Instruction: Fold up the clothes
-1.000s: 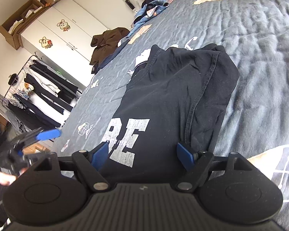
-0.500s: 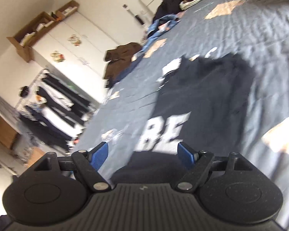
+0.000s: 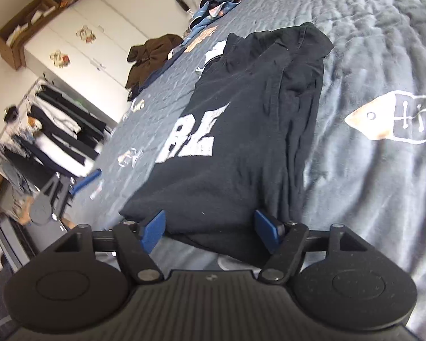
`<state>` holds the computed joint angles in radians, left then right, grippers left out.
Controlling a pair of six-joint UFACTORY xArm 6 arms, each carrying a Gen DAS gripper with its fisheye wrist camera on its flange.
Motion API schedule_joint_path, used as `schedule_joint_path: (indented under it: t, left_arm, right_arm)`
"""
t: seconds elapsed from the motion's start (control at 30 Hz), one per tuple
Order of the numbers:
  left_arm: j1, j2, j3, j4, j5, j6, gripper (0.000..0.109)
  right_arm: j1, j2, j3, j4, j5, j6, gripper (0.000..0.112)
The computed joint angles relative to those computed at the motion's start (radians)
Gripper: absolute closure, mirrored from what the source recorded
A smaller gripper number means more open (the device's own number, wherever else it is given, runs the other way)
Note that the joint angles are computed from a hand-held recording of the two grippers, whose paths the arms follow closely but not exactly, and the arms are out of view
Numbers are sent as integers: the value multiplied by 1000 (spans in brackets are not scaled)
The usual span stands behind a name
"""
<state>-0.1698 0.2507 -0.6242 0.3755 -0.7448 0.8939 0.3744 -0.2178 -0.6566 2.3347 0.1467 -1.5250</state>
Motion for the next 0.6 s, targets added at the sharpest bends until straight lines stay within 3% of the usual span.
schedule_joint_path:
  t: [0.1,0.13,0.23,0.37,0.4,0.47,0.53,0.6]
  left_arm:
    - [-12,8,-1,27,20,-3,61]
    - [-21,18,1,15,10,28,76]
    - [-33,55,10,-13,-41,190,97]
    - [29,69,10,103,-172,240,101]
    - [35,56,8,124,-161,210,102]
    - [14,37,8,88,-50,221,101]
    - [-18,64,10,10,-28,313,99]
    - [-35,61,17,-35,-41,301,99]
  right_arm:
    - [-7,-19,21,-23,11,21,45]
    - [-11,-21,24,-17,19,15,45]
    - [-10,-25,30,-32,22,6,45]
    - [1,-42,47,-113,14,28,45]
    - [0,-52,58,-146,18,47,45]
    - [3,-69,78,-223,15,105,45]
    - [14,-81,96,-336,-13,208,44]
    - [12,-97,121,-434,-25,317,44]
